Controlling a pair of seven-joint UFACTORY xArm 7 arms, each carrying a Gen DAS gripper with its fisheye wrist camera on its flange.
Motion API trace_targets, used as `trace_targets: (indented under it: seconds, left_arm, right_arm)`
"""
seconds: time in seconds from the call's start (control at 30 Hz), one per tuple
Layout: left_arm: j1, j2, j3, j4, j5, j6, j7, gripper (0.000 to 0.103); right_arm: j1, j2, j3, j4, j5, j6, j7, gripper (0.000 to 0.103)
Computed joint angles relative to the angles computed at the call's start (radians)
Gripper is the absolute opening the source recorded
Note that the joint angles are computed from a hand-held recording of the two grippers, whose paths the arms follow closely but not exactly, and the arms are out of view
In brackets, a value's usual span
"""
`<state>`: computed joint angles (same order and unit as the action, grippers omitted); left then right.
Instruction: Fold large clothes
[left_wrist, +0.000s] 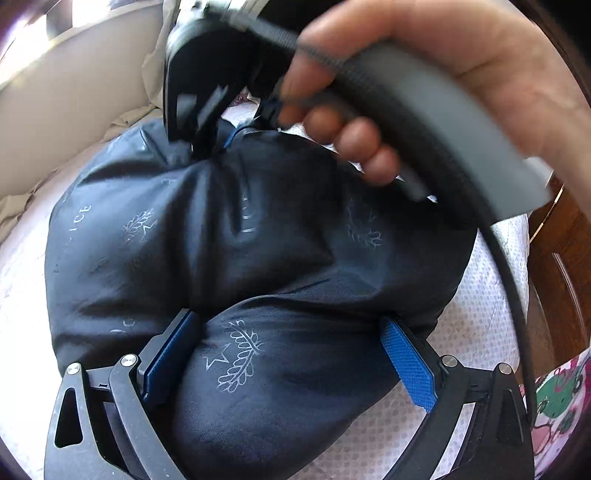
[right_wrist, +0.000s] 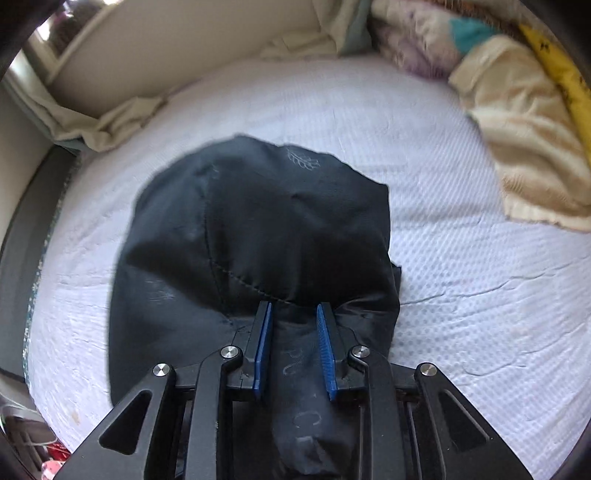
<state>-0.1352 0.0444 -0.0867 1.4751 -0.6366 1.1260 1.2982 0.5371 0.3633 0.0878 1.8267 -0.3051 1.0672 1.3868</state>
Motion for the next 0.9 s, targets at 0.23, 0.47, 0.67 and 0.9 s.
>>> trace_targets:
  seconds: [0.23, 0.47, 0.67, 0.9]
  left_arm:
    - [0.003, 0.008, 0.000, 0.006, -0.005, 0.011, -0.005, 0.099]
    - [0.010, 0.012, 0.001, 0.020, -0.005, 0.030, -0.007, 0.099]
    - [0.018, 0.000, 0.006, 0.011, -0.006, 0.037, 0.003, 0.099]
    - [0.018, 0.015, 0.006, 0.041, 0.003, 0.051, -0.017, 0.099]
  right_arm:
    - [-0.019, 0.069, -0.002, 0.028, 0.032, 0.029, -0.071, 0.018]
    - [-0.015, 0.018, -0.020, -0.072, 0.019, -0.062, 0.022, 0.017]
    - [-0.005, -0.153, -0.010, -0.193, -0.040, -0.143, 0.214, 0.066]
    - [0.041, -0.250, 0.088, -0.129, -0.204, 0.093, 0.336, 0.084]
